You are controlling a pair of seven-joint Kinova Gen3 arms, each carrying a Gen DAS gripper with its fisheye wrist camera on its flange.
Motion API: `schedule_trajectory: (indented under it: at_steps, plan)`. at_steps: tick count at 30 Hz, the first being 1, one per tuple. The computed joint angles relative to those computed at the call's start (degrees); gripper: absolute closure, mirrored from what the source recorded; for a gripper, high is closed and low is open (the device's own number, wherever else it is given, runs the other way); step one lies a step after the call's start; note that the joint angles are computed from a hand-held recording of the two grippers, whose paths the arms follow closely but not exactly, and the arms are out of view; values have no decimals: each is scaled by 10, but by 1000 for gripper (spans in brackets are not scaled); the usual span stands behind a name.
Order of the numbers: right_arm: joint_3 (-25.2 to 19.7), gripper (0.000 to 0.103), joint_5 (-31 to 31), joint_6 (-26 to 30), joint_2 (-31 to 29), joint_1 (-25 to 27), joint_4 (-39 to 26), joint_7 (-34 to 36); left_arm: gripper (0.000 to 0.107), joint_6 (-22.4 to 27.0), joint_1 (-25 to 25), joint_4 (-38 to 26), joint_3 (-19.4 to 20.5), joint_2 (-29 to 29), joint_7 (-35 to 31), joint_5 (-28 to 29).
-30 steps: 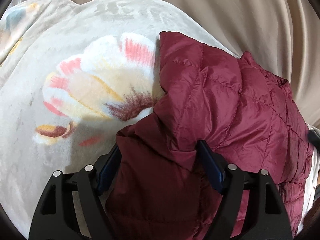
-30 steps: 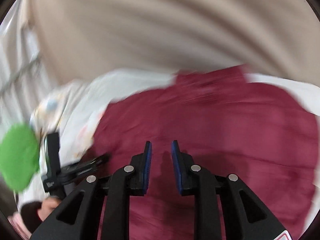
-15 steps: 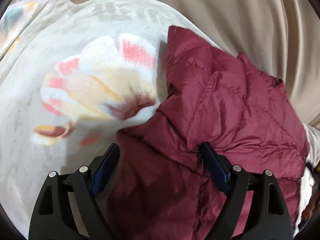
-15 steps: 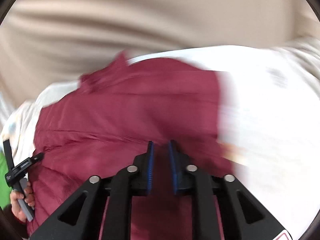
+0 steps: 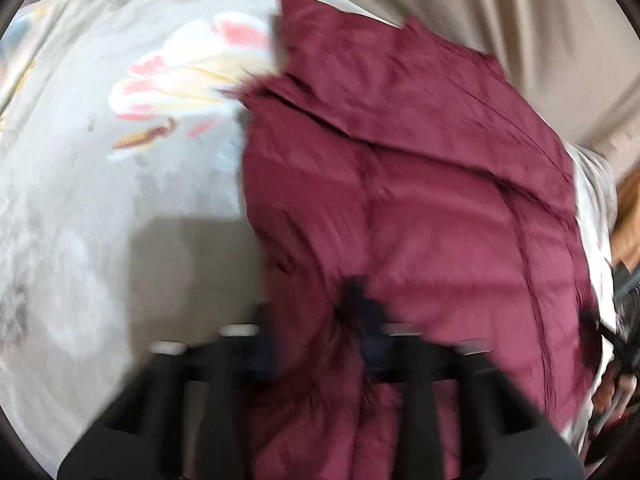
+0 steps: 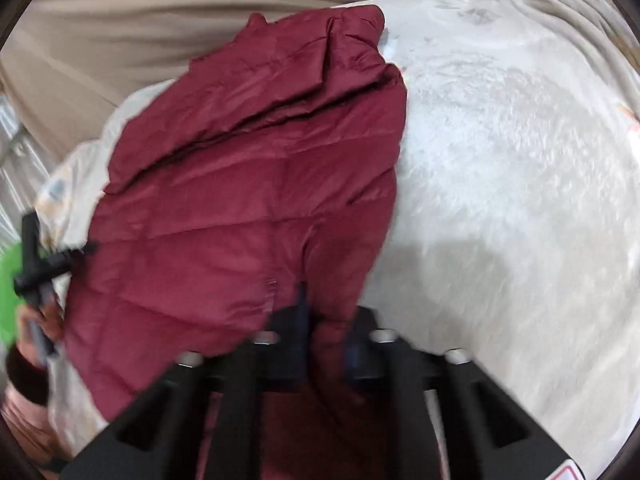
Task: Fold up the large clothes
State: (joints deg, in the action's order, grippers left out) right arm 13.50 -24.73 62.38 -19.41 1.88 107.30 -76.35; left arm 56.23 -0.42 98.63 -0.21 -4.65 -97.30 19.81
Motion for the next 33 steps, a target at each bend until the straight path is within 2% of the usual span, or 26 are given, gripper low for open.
schedule_trajectory:
  at_steps: [3, 5, 7, 8, 10, 11, 12, 15, 16, 18, 20, 22, 24, 27, 29, 31, 33]
  plan:
    - [-47, 98, -16, 26, -44, 63, 4, 4, 102, 26, -5, 27, -20, -46, -27, 26]
    - [-52, 98, -17, 73, -72, 82, 0, 9, 102, 63, -7, 50, -42, -88, -54, 36]
    - [-34, 98, 16, 120, -122, 59, 4, -8, 102, 98, -15, 78, -55, -131, -76, 34]
    - [-16, 98, 33, 143, -148, 32, 13, -25, 101, 122, -4, 95, -72, -158, -83, 20]
    - [6, 94, 70, 190, -198, -21, 25, -69, 92, 150, -11, 115, -77, -202, -83, 4]
    - [3, 93, 92, 213, -224, -40, 32, -87, 88, 166, -17, 120, -83, -227, -73, -4]
    - [1, 89, 109, 236, -240, -48, 28, -103, 79, 175, -21, 117, -93, -248, -65, -6]
    - [-31, 83, 160, 259, -258, -18, -15, -119, 54, 153, -20, 85, -113, -277, -35, 7]
    - [-32, 81, 163, 250, -260, -12, -30, -120, 48, 138, -21, 74, -113, -282, -30, 14]
    - [-17, 81, 147, 215, -253, -18, -67, -119, 47, 92, -5, 41, -99, -268, -33, 21]
    - [-16, 84, 110, 172, -218, -10, -90, -90, 47, 45, 1, 22, -50, -239, -17, 14]
    - [-44, 88, 82, 125, -174, -13, -100, -69, 47, 17, 24, -1, -25, -187, -10, 7]
    - [-63, 95, 62, 86, -121, -50, -103, -61, 47, -10, 42, -17, 2, -134, 1, -8]
    - [-86, 97, 86, 16, -42, -121, -91, -93, 48, -50, 47, -23, 64, -55, 48, -65]
    - [-103, 98, 104, -7, 9, -124, -82, -96, 50, -53, 38, -18, 82, -15, 72, -107]
    - [-98, 103, 104, -18, 34, -118, -68, -95, 51, -81, 41, 11, 64, -4, 66, -117]
    - [-53, 103, 67, -22, 33, -98, -43, -62, 54, -93, 55, 41, 13, -15, 27, -90]
